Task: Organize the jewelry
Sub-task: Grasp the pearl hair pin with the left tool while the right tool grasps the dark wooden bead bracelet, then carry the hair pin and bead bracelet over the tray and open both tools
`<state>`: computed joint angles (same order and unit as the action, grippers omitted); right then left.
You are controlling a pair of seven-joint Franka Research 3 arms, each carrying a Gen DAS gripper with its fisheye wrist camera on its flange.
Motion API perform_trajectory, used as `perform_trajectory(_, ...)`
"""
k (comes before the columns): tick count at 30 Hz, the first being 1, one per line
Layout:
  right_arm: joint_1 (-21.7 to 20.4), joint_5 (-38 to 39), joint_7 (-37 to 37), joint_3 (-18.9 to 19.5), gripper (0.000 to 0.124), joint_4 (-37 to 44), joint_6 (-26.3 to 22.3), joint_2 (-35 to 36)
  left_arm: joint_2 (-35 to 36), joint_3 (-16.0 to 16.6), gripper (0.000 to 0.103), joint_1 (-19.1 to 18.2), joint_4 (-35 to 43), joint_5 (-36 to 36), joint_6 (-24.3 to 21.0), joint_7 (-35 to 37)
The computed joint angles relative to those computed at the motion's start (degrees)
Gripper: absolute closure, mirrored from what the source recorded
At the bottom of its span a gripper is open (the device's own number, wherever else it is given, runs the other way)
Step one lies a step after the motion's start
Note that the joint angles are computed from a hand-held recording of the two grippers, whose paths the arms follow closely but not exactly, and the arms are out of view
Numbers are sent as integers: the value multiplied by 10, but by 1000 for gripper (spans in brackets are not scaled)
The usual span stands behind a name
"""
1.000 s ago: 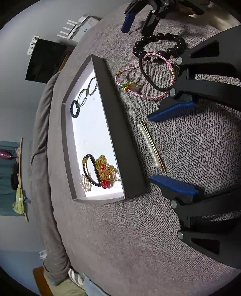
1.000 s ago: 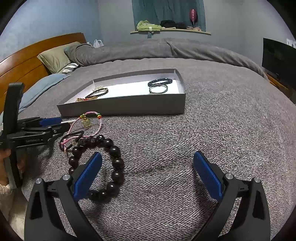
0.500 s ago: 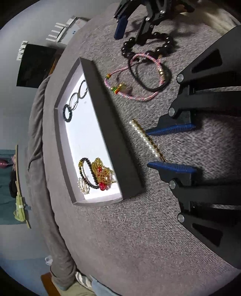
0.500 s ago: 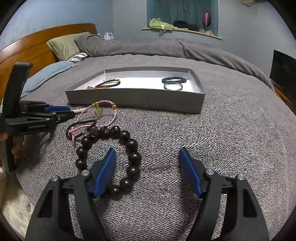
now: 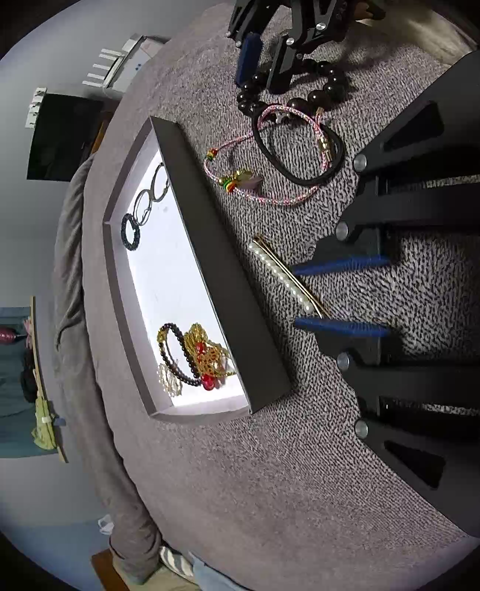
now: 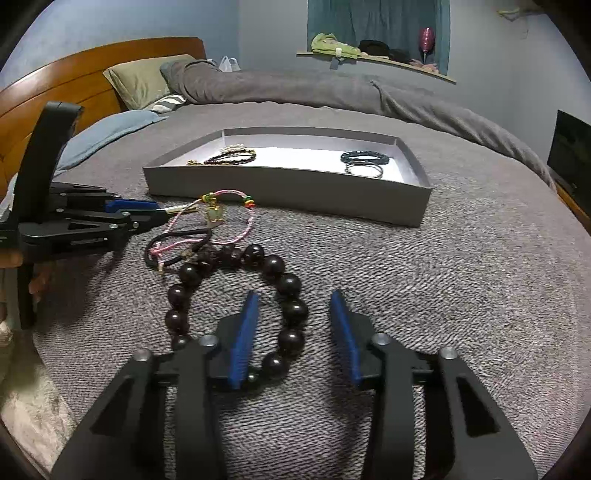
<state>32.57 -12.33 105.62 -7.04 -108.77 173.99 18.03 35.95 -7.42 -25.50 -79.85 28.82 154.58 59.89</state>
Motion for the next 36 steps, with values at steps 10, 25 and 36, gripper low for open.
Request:
perform_trajectory(10,-44,75,-61,49,109,-13,26,-9,-7,5,91,-6,-9,13,6,0)
perform_trajectory(25,249,85,0,-274,110,-55,127,-23,-61,36,95,-25,-69,87,86,-83)
perform_trajectory(36,283,165,-58,-315,110,2,130,-5,-81,57,95,-25,-55,137,135,-163)
